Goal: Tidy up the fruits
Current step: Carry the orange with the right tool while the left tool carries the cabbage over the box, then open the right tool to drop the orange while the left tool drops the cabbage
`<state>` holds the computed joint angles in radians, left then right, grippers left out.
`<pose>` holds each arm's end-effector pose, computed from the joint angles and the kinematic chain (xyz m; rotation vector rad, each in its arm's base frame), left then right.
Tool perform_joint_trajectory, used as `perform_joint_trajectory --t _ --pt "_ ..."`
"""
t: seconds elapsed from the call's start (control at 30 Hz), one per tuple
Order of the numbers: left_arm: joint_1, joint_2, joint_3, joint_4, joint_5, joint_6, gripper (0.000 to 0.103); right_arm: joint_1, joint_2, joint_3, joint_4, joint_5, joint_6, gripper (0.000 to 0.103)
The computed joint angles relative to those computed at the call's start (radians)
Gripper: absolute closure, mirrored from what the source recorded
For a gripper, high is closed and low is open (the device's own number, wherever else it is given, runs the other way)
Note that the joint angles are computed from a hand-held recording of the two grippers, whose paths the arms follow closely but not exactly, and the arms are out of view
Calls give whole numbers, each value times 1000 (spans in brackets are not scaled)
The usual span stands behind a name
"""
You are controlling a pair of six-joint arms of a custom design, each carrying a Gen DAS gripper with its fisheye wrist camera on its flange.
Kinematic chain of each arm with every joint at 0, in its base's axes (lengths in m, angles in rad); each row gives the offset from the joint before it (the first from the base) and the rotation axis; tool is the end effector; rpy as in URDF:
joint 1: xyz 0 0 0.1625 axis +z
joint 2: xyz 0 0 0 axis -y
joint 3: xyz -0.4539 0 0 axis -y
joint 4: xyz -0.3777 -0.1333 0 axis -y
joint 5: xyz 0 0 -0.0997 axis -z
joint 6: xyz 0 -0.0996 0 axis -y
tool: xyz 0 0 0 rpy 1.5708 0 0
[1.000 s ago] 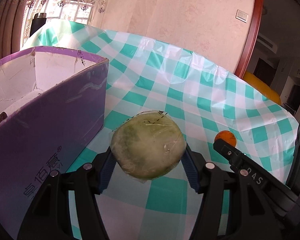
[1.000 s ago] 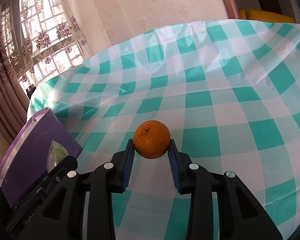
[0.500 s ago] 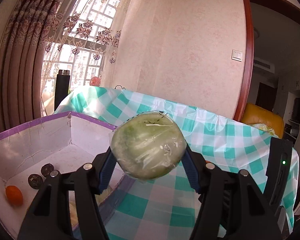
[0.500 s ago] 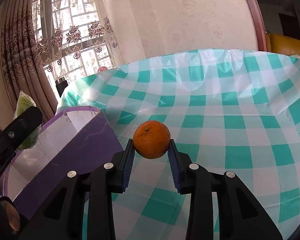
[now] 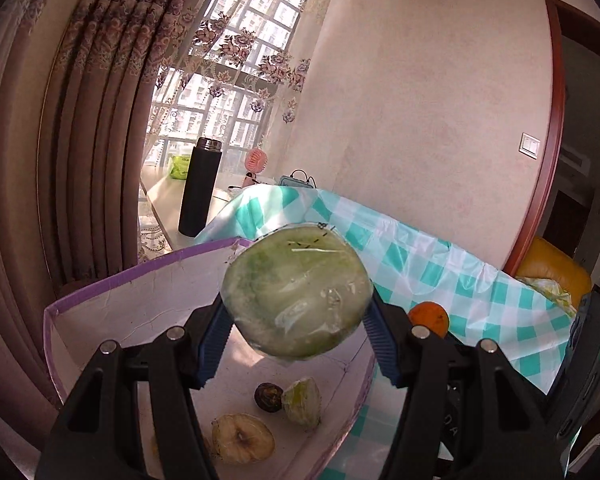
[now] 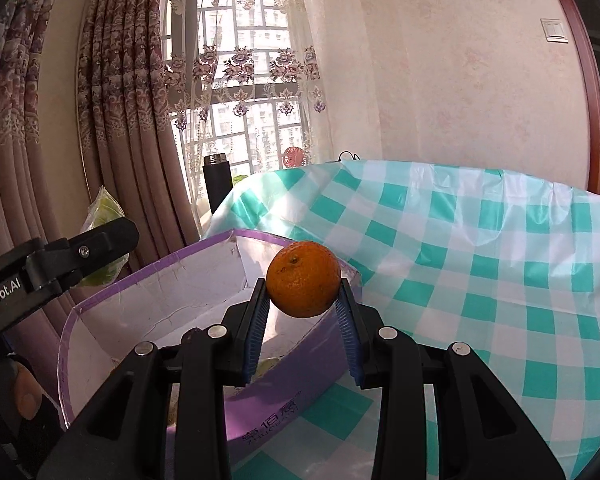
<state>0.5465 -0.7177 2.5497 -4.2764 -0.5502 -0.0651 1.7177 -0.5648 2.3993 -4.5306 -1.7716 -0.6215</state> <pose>-0.1842 -0.3674 0.1391 0.5109 2.2427 -1.5341 0.1731 -0.3949 0.0887 0.7404 -2.2285 1.3810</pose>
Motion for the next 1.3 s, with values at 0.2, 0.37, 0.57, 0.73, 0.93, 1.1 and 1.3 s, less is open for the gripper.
perform_joint_trajectory --t 0.2,0.37,0.57,0.73,0.93,1.1,1.3 --pt "51 -84 5 224 91 -21 41 72 23 -80 110 -74 -32 68" --pt "124 -154 1 432 122 -94 41 105 45 -136 200 -158 -53 68" --pt "184 -210 -15 633 121 -128 41 128 43 -199 358 -261 -28 68" --pt "219 -263 -26 802 89 -200 41 152 47 -246 525 -354 -23 68" --pt "249 -300 -43 948 55 -252 41 168 59 -295 730 -446 3 68" --pt "267 -306 -61 1027 45 -279 41 182 69 -326 817 -496 24 68" --pt "294 -316 -81 1083 17 -302 41 189 74 -353 880 -549 38 68"
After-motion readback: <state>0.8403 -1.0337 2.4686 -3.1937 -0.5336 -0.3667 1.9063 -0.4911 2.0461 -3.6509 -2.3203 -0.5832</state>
